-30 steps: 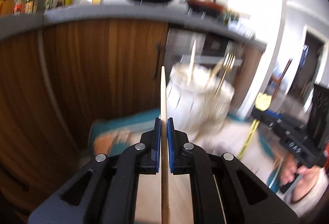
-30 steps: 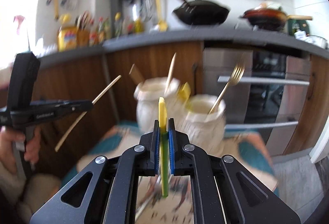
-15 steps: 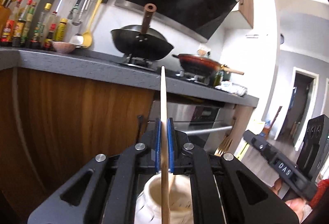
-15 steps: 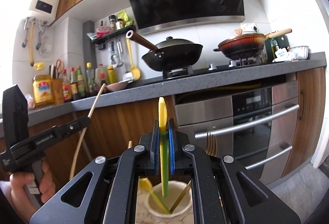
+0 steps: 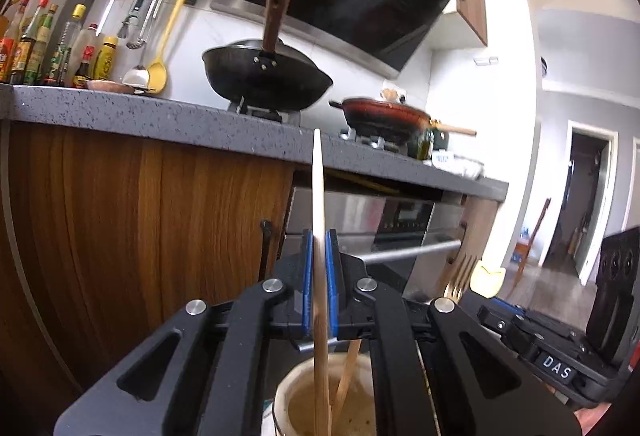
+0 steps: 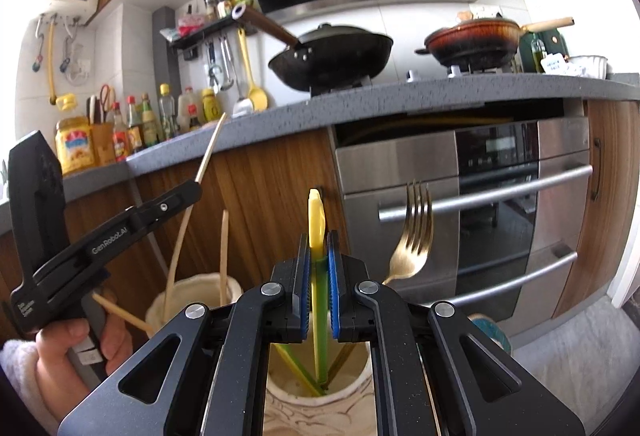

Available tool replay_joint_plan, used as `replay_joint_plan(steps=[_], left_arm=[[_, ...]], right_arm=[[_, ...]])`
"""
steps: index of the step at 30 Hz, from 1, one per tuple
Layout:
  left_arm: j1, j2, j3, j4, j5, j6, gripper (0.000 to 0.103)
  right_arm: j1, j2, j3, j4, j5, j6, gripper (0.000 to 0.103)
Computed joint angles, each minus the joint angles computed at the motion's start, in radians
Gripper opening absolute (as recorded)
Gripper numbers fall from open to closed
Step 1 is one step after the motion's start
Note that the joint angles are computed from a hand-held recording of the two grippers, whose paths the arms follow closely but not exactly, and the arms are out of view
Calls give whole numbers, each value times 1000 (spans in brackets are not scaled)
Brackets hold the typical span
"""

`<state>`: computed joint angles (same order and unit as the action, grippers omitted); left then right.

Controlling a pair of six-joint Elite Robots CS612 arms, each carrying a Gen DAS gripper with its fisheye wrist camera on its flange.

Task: Organize utensils
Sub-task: 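Drop the chopstick into the tall cup with left tool while right drops utensil in short cup, then move both open tools back over the remaining utensils on the placemat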

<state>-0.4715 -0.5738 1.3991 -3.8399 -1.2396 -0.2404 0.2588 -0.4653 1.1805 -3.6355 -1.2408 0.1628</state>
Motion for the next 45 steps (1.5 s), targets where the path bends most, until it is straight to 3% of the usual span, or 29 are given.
replay_joint_plan(steps=[5,9,12,15,19,30,36,45], left_arm=[[2,-9,35,-13,-31,4,6],[-1,-18,54,-17,-14,21,6],[-4,-28,65,-16,-2,37,9],[-7,-40,79,-27,9,42,25],[-12,-59,104,-40,32,46,28],[-44,-134,253,-86,126,49,58],[-70,-165,338,-69,191,37,74],[-99,-185,426,-10,220,-35,82]], right_arm=[[4,-4,5,55,2,-28,9],[5,-5,5,81,6,-33,11],[8,-7,10,81,-2,-41,21],[12,-16,28,63,-24,-46,37],[18,-35,68,31,-49,-60,45],[32,-94,204,-47,-70,-83,74],[39,-115,262,-69,-65,-98,85],[39,-122,319,-63,-67,-110,92]])
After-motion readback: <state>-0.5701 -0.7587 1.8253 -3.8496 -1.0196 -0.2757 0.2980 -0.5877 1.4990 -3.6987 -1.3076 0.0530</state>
